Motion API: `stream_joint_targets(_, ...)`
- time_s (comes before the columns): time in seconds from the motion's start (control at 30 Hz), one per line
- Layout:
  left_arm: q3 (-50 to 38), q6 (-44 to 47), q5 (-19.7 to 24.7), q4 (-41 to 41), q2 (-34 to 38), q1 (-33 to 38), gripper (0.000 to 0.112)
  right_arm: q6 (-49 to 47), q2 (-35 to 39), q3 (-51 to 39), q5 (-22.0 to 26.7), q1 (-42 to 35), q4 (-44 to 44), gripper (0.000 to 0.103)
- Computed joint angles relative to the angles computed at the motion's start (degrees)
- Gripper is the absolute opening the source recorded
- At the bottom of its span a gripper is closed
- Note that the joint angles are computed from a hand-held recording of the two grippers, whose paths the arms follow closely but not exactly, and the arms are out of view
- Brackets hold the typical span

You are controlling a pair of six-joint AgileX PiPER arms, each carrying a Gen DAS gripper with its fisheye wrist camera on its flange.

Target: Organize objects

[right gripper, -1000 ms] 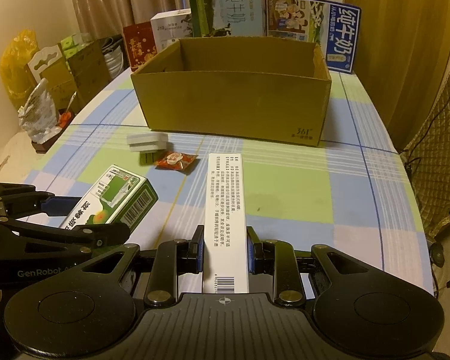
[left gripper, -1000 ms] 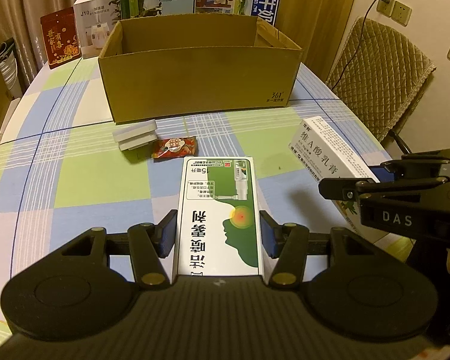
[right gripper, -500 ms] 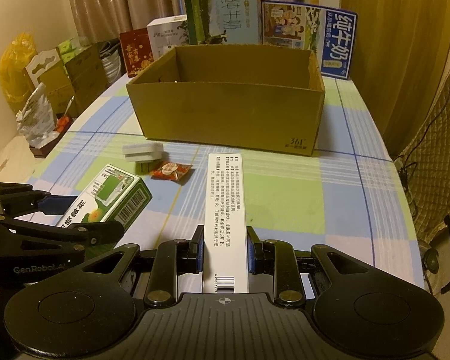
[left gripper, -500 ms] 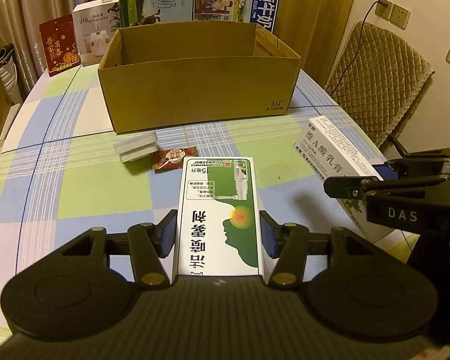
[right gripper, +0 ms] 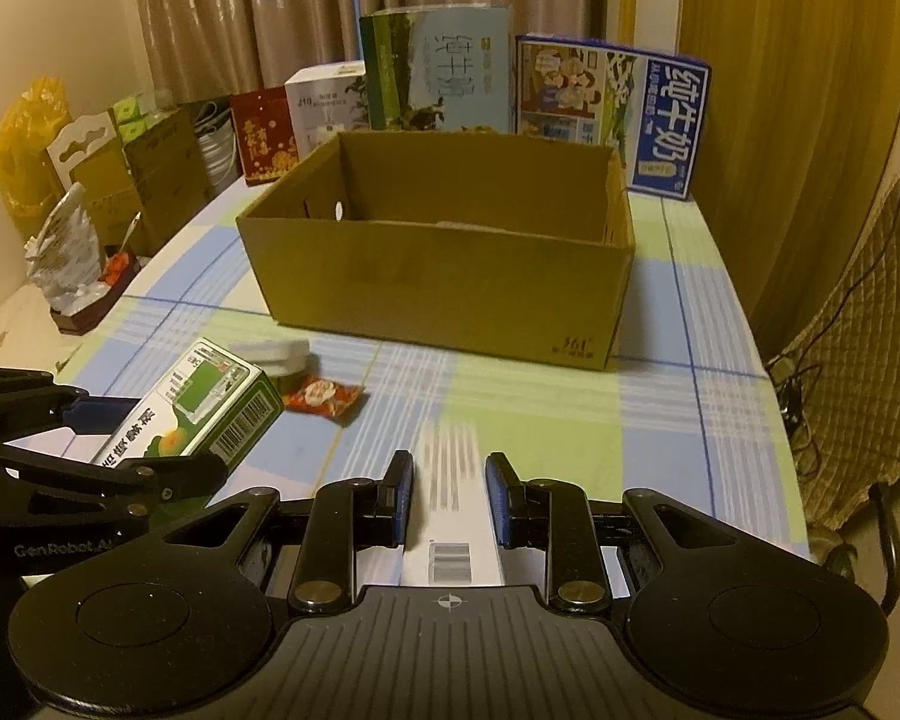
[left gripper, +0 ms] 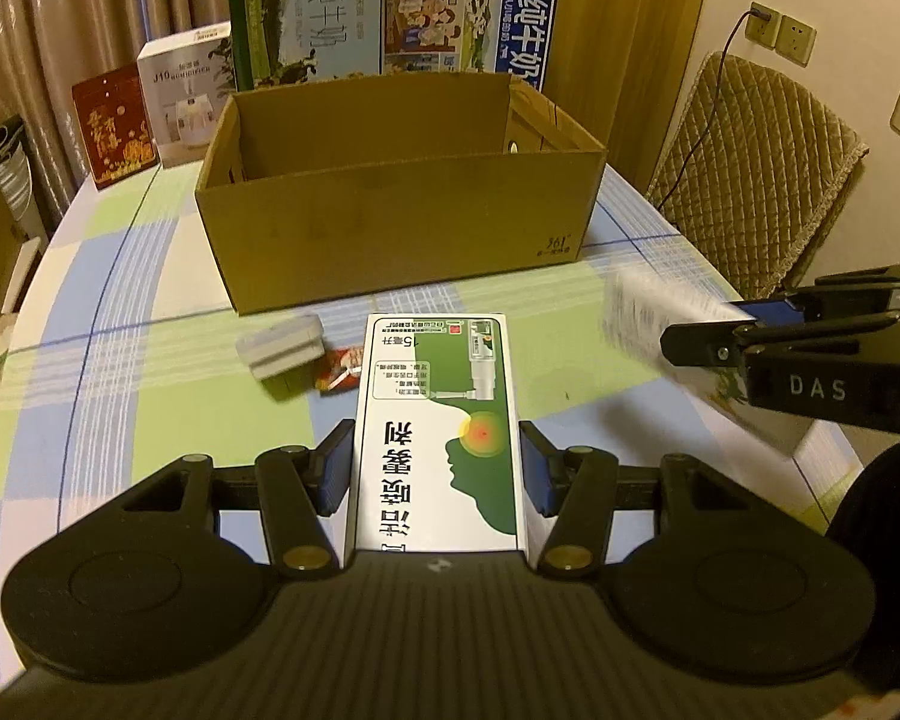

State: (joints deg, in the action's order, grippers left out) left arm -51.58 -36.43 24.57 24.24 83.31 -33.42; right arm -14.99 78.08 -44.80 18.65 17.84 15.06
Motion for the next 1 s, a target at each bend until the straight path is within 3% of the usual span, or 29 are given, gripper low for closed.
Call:
stream_joint_targets(0.03,-0.4,0.6,0.0,-0.3,0.1,0.2,0.051,-0.2,0.2,-0.4,0.1,-0.1,0.1,0.023)
stream_joint_targets(0.07,-0.8,1.5,0.1,-0.9,0.3,0.6,0.051,-1.6,0.3,-0.7,0.3,-0.5,1.2,0.013)
stream_joint_targets(0.17,-1.9,4.1,0.0,-3.1,0.7,1.6,0.051,-2.4,1.0,-1.9,0.6,-1.0,1.5,0.010)
stream_joint_targets(0.6,-2.8,6.5,-0.1,-5.0,1.6,3.2,0.051,-8.5,2.7,2.0,-1.6,-6.7,10.0,0.011)
stream_joint_targets(0.63,-2.4,6.2,-0.3,-5.0,1.7,3.2,0.051,-8.3,2.7,3.0,-2.1,-7.0,10.2,0.016)
stream_joint_targets(0.73,-1.4,5.9,-1.2,-5.7,2.1,3.3,0.051,-11.7,2.1,6.7,-3.9,-7.8,14.9,0.055)
stream_joint_targets(1.0,1.2,6.4,-3.6,-7.5,3.0,3.9,0.051,-27.7,2.2,12.5,-6.1,-9.3,30.1,0.058)
